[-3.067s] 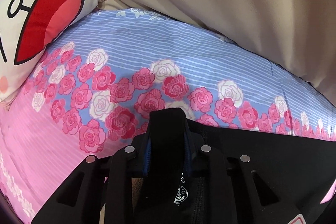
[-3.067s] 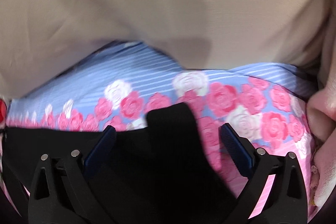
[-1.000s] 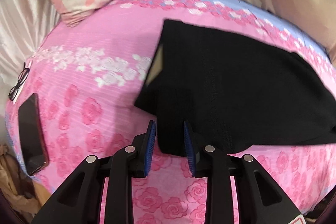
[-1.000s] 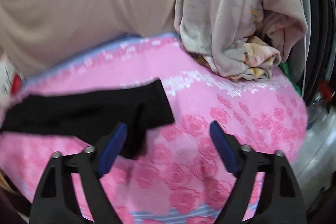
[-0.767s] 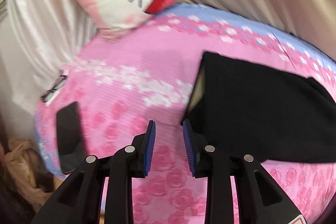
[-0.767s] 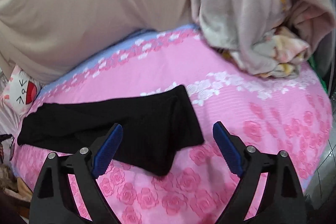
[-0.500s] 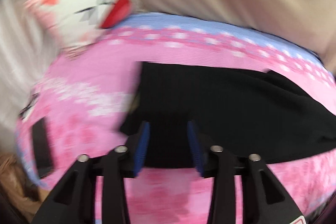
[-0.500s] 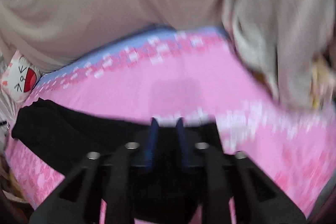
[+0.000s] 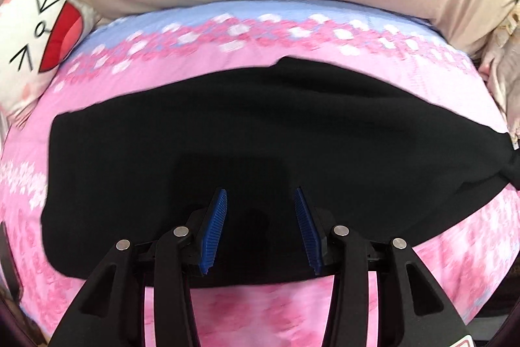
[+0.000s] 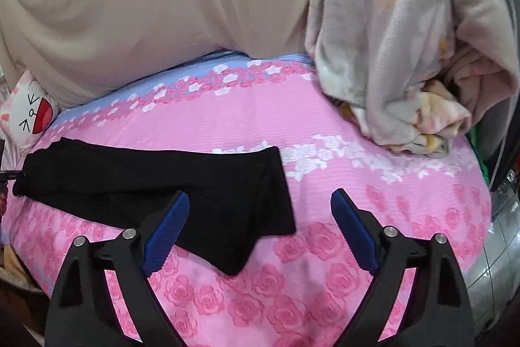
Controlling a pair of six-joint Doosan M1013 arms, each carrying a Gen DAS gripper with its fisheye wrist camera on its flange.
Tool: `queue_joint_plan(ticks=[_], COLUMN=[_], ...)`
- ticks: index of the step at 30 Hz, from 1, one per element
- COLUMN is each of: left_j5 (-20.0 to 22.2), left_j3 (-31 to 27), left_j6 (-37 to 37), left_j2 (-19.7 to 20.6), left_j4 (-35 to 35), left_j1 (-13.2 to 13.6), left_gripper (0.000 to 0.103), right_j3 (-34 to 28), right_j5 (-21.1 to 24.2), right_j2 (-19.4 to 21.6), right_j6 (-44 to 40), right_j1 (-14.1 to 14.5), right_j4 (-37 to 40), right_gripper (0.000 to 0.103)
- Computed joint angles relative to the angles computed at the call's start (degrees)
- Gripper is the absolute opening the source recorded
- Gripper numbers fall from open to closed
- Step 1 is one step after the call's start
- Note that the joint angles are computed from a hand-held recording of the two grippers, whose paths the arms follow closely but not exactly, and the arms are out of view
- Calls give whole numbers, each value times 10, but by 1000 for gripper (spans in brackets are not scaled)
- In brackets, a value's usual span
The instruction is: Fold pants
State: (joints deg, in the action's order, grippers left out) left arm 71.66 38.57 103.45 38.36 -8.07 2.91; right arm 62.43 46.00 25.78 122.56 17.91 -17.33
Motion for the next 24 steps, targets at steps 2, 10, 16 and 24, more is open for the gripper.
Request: queue_joint_plan(ticks=[2,10,16,24], left_j5=[-15,-42,-55,-38], left_j3=[16,41,59,46], left_j6=[-1,-6,-25,-2], left_j2=[-8,-25,-37,-29], left_j4=[-9,0,0,4], left_j1=[-8,-28,-20,-40], left_gripper=[47,49,56,56], right_j3=[-38,-129,27,157], right_j5=[34,33,99,-55], right_j2=[28,52,-19,-108], right_j6=[-45,-159,-141,108], right_j1=[-5,53,74,16], right_j4=[41,-116,-205,-8], right_gripper=[88,13,60,89])
